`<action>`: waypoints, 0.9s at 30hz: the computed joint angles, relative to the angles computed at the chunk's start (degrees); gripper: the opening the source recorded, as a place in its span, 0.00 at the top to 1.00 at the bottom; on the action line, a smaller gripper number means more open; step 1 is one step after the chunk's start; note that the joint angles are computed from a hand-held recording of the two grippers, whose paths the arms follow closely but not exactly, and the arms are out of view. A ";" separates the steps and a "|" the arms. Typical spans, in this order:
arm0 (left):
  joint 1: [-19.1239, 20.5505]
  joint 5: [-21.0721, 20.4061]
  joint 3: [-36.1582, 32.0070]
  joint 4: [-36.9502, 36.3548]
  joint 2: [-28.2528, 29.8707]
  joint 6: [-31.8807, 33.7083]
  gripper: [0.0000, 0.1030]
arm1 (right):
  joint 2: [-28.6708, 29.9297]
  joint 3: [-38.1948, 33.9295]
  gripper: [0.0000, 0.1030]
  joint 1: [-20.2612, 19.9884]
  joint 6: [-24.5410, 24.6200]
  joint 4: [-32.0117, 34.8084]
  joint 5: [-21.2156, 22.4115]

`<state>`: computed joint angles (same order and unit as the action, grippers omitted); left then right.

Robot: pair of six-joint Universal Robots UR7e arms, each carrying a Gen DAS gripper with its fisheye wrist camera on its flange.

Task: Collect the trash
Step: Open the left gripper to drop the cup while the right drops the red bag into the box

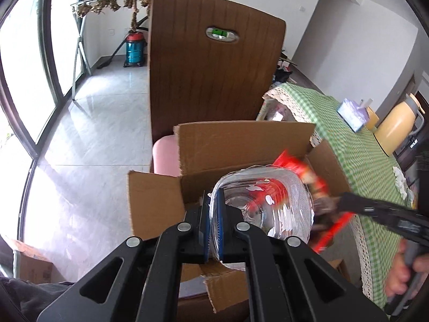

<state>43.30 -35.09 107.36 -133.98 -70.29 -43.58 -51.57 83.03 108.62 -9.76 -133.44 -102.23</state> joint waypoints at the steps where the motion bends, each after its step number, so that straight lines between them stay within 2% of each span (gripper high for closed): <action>1: 0.20 -0.11 0.07 -0.22 -0.23 0.02 0.99 | 2.35 -2.11 0.94 -0.17 1.17 0.61 -1.15; 2: 0.40 -0.19 0.05 -0.35 -0.30 0.10 0.99 | 4.64 -4.39 0.85 -0.42 2.08 1.51 -2.01; 3: 0.66 -0.30 -0.22 -0.18 -0.11 0.08 0.99 | 6.38 -6.71 0.58 -0.51 3.30 3.17 -3.99; 4: 0.96 -0.53 -0.60 -0.23 0.29 0.61 0.99 | 8.14 -8.39 0.44 -0.08 3.95 3.35 -8.37; 5: 1.30 -0.80 -0.87 -0.63 0.64 1.41 0.99 | 9.21 -9.02 0.36 0.70 2.80 1.13 -13.50; 6: 1.75 -1.29 -1.48 -1.15 1.41 2.58 0.99 | 9.56 -8.47 0.36 1.32 0.74 -2.32 -16.24; 7: 2.16 -1.90 -2.08 -1.46 2.17 3.71 0.99 | 9.46 -7.97 0.36 1.60 -1.69 -5.49 -16.93; 9: 3.36 -3.52 -3.52 -3.33 4.20 7.19 0.98 | 8.40 -6.97 0.34 1.88 -3.58 -9.36 -17.21; 13: 6.55 -5.48 -8.97 -0.52 9.45 7.86 0.98 | 4.42 -3.33 0.27 1.56 -6.27 -15.43 -16.16; 15: 7.71 -4.26 -11.86 2.43 12.22 7.31 0.98 | 2.25 -1.12 0.26 1.61 -6.23 -16.52 -15.30; 17: 10.07 -7.98 -13.81 0.10 14.30 7.11 0.98 | -0.28 1.74 0.26 1.31 -6.54 -18.26 -14.29; 19: 12.28 -11.73 -16.08 1.39 16.27 6.30 0.98 | -2.22 4.08 0.26 1.30 -6.18 -19.49 -14.19; 22: 13.88 -10.38 -19.45 6.04 20.14 4.01 0.96 | -4.49 6.92 0.26 1.02 -5.09 -20.87 -13.59; 24: 14.84 -10.89 -21.16 8.28 22.02 3.15 0.93 | -6.07 8.68 0.26 0.92 -4.38 -21.47 -13.48; 27: 14.96 -10.50 -22.09 9.52 22.91 0.42 0.88 | -8.27 10.79 0.26 0.62 -4.09 -22.12 -13.69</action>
<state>58.26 -45.59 85.27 -124.45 -47.38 -43.16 -59.84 93.82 109.24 -13.85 -155.56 -115.92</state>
